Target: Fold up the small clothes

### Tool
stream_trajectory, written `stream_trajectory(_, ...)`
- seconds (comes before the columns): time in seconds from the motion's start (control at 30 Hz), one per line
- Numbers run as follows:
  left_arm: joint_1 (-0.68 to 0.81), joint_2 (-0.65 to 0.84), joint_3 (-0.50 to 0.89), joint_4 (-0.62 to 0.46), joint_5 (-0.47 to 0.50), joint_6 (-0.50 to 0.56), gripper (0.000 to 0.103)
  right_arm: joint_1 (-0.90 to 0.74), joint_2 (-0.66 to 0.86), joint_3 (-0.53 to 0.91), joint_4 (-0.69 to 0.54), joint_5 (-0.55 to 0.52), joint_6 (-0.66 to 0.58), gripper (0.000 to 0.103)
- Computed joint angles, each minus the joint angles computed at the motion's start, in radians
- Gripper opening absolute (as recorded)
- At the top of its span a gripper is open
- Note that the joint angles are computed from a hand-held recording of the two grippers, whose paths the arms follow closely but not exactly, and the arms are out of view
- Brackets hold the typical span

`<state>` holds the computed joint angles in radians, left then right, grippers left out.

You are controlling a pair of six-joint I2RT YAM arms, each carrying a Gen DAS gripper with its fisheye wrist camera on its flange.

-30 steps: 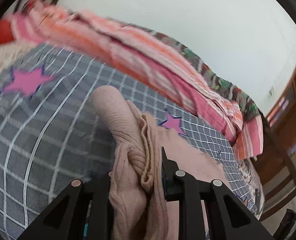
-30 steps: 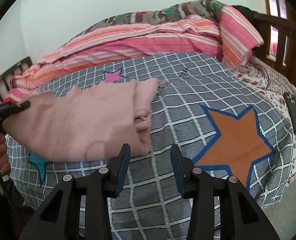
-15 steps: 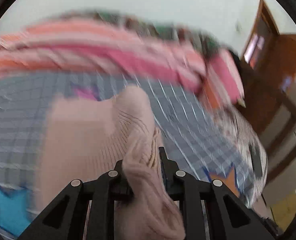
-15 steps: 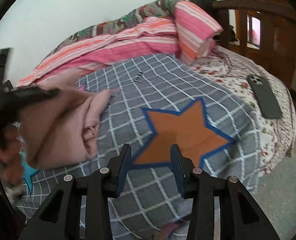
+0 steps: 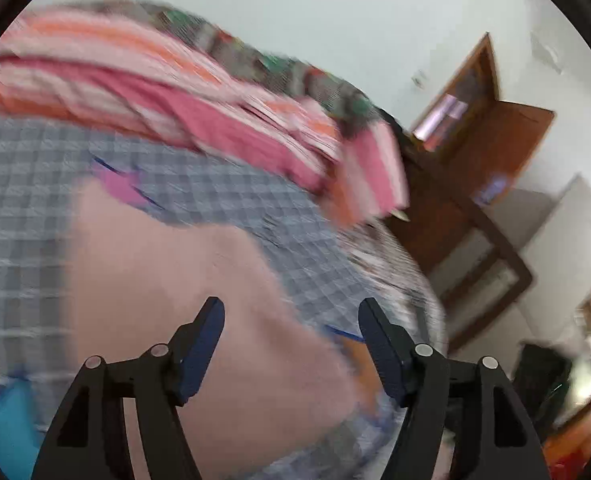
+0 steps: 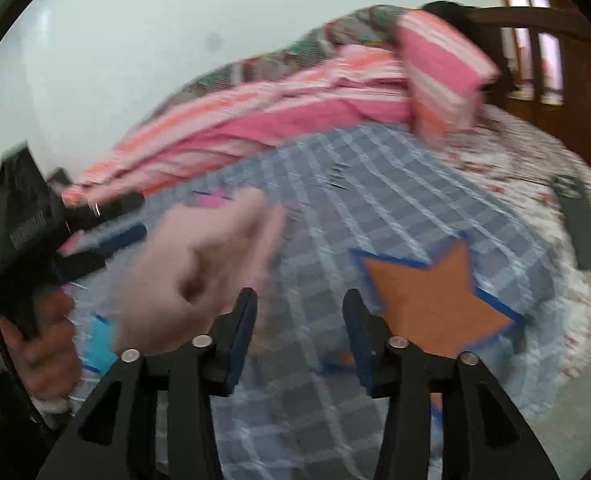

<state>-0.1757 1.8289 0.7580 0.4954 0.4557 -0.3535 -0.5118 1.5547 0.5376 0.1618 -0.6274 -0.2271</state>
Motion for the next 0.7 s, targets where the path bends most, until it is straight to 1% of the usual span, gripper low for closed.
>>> stream_trajectory(0.07, 0.042, -0.011, -0.012, -0.035, -0.053, 0.042, 0.068, 0.058, 0.034, 0.039, 0.015, -0.059, 0.06, 0.051)
stream_trajectory(0.1, 0.066, -0.009, -0.014, -0.057, -0.061, 0.053, 0.068, 0.095, 0.057, 0.056, 0.035, -0.064, 0.093, 0.052)
stream_trajectory(0.13, 0.104, 0.0, -0.02, -0.073, -0.048, 0.057, 0.068, 0.136, 0.088, 0.075, 0.057, -0.055, 0.126, 0.052)
stream_trajectory(0.23, 0.179, 0.028, -0.028, -0.084, -0.009, 0.056, 0.068, 0.252, 0.199, 0.14, 0.114, 0.017, 0.226, 0.051)
stream_trajectory(0.27, 0.2, 0.041, -0.03, -0.08, 0.001, 0.056, 0.068, 0.284, 0.233, 0.157, 0.133, 0.055, 0.253, 0.048)
stream_trajectory(0.3, 0.208, 0.062, -0.023, -0.07, 0.002, 0.05, 0.068, 0.314, 0.268, 0.176, 0.149, 0.098, 0.274, 0.038)
stream_trajectory(0.33, 0.227, 0.073, -0.026, -0.063, 0.017, 0.05, 0.068, 0.347, 0.308, 0.2, 0.159, 0.157, 0.287, 0.025)
stream_trajectory(0.37, 0.244, 0.083, -0.026, -0.059, 0.034, 0.047, 0.068, 0.367, 0.335, 0.219, 0.161, 0.193, 0.287, 0.021)
stream_trajectory(0.4, 0.26, 0.091, -0.027, -0.057, 0.051, 0.049, 0.068, 0.371, 0.341, 0.219, 0.167, 0.205, 0.286, 0.018)
stream_trajectory(0.43, 0.261, 0.109, -0.007, -0.059, 0.057, 0.039, 0.068, 0.365, 0.33, 0.198, 0.195, 0.191, 0.283, 0.016)
stream_trajectory(0.47, 0.27, 0.119, -0.001, -0.051, 0.068, 0.036, 0.068, 0.35, 0.312, 0.168, 0.229, 0.151, 0.278, 0.015)
stream_trajectory(0.5, 0.279, 0.122, -0.008, -0.039, 0.077, 0.037, 0.068, 0.328, 0.284, 0.107, 0.307, 0.108, 0.28, 0.014)
stream_trajectory(0.53, 0.286, 0.132, -0.009, -0.025, 0.086, 0.037, 0.068, 0.315, 0.259, 0.05, 0.376, 0.123, 0.279, 0.014)
stream_trajectory(0.57, 0.292, 0.145, -0.01, -0.009, 0.098, 0.036, 0.068, 0.312, 0.259, 0.016, 0.417, 0.16, 0.276, 0.014)
stream_trajectory(0.6, 0.292, 0.162, -0.002, -0.003, 0.108, 0.034, 0.068, 0.313, 0.283, 0.02, 0.417, 0.188, 0.277, 0.014)
stream_trajectory(0.63, 0.287, 0.179, 0.014, -0.013, 0.111, 0.036, 0.068, 0.308, 0.33, 0.05, 0.382, 0.198, 0.279, 0.014)
stream_trajectory(0.7, 0.271, 0.212, 0.056, -0.069, 0.111, 0.056, 0.068, 0.273, 0.38, 0.078, 0.361, 0.147, 0.301, 0.015)
